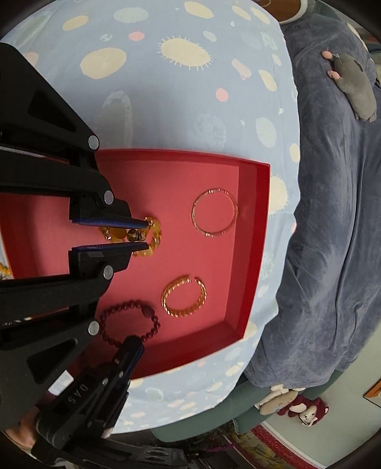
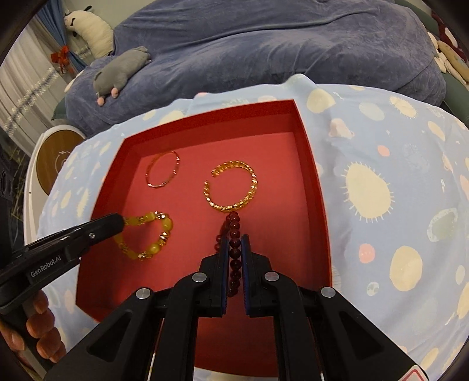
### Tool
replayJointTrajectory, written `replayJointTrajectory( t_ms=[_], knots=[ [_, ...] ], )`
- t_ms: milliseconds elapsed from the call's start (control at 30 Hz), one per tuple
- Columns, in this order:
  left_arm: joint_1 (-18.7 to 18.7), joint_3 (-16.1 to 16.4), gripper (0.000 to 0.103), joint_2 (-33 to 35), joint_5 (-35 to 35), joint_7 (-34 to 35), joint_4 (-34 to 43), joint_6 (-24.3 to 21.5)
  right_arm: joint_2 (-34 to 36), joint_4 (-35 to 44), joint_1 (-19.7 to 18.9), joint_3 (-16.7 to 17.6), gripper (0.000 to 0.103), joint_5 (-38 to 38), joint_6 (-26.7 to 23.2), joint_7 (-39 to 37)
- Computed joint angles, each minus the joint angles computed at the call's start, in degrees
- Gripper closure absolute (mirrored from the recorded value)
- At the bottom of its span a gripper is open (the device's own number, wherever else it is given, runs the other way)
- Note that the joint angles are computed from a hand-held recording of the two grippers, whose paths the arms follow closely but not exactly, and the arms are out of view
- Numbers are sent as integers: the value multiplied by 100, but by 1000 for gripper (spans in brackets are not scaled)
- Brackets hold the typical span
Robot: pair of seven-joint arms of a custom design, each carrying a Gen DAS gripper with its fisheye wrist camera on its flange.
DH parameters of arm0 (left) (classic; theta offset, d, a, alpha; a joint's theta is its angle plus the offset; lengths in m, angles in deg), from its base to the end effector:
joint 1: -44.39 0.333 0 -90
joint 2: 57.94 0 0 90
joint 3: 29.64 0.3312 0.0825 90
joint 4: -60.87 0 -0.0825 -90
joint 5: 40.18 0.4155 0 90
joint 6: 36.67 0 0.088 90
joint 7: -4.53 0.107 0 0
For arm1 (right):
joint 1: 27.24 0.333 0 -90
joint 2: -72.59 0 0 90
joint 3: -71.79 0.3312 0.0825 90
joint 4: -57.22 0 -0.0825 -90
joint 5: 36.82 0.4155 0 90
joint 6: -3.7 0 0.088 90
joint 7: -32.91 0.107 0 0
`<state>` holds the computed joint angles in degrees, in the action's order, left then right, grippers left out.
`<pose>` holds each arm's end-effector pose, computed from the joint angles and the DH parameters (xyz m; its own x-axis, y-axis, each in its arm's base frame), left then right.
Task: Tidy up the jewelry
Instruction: 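Open both grippers to release the beaded bracelets in the box, then grasp the orange amber bracelet with the left gripper while the right gripper grasps the dark wooden bead bracelet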
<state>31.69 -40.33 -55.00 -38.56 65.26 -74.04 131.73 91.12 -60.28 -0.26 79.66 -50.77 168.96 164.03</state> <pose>0.5221 -0.2274 0.3599 0.0189 -0.9704 0.2406 -0.8844 -0.1285 -0.4487 0.5356 0.3845 0.3299 0.1414 -0.9648 -0.2216 -0.8953 -0.0291 -0.4446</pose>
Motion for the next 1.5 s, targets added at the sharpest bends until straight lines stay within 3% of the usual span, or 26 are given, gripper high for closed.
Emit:
replayJointTrajectory(
  t_ms=[133, 267, 333, 367, 400, 433, 467, 533, 633, 867, 1133, 1333, 1500],
  knots=[
    [-101, 282, 94, 126, 1469, -1145, 109, -266, 144, 227, 214, -212, 96, -416, -259, 114],
    [-118, 348, 94, 199, 2242, -1716, 226, -430, 388, 592, 309, -227, 95, -621, -526, 84],
    [-148, 407, 91, 204, 2696, -2110, 266, -410, 404, 654, 392, -295, 89, -764, -551, 187],
    [-141, 417, 88, 187, 2837, -2243, 267, -354, 366, 635, 460, -369, 87, -892, -515, 312],
    [-123, 413, 75, 148, 2906, -2330, 249, -327, 302, 589, 541, -466, 78, -1058, -466, 491],
    [-99, 407, 70, 104, 2976, -2422, 224, -262, 228, 535, 611, -553, 69, -1228, -406, 687],
    [-86, 401, 67, 55, 3104, -2557, 216, -252, 129, 441, 660, -624, 65, -1396, -313, 887],
    [-66, 388, 57, -62, 3684, -3110, 220, -366, -52, 274, 655, -641, 63, -1593, -212, 1140],
    [61, 219, 57, -309, 3967, -3376, 77, -433, -389, -75, 628, -650, 63, -1878, -61, 1554],
    [430, -368, 56, -1249, 4055, -3811, -755, -481, -1299, -1015, 391, -411, 63, -2484, -22, 2385],
    [426, -857, 53, -2088, 3005, -3486, -1702, -602, -2102, -2103, 58, 97, 63, -2465, -70, 2859],
    [441, -1160, 53, -2154, 2160, -3264, -2061, -440, -2397, -2669, 16, 362, 63, -2275, -25, 3090],
    [714, -1517, 53, -1889, 2140, -3344, -2010, -413, -2496, -2895, 18, 472, 63, -2197, 30, 3167]
  ],
)
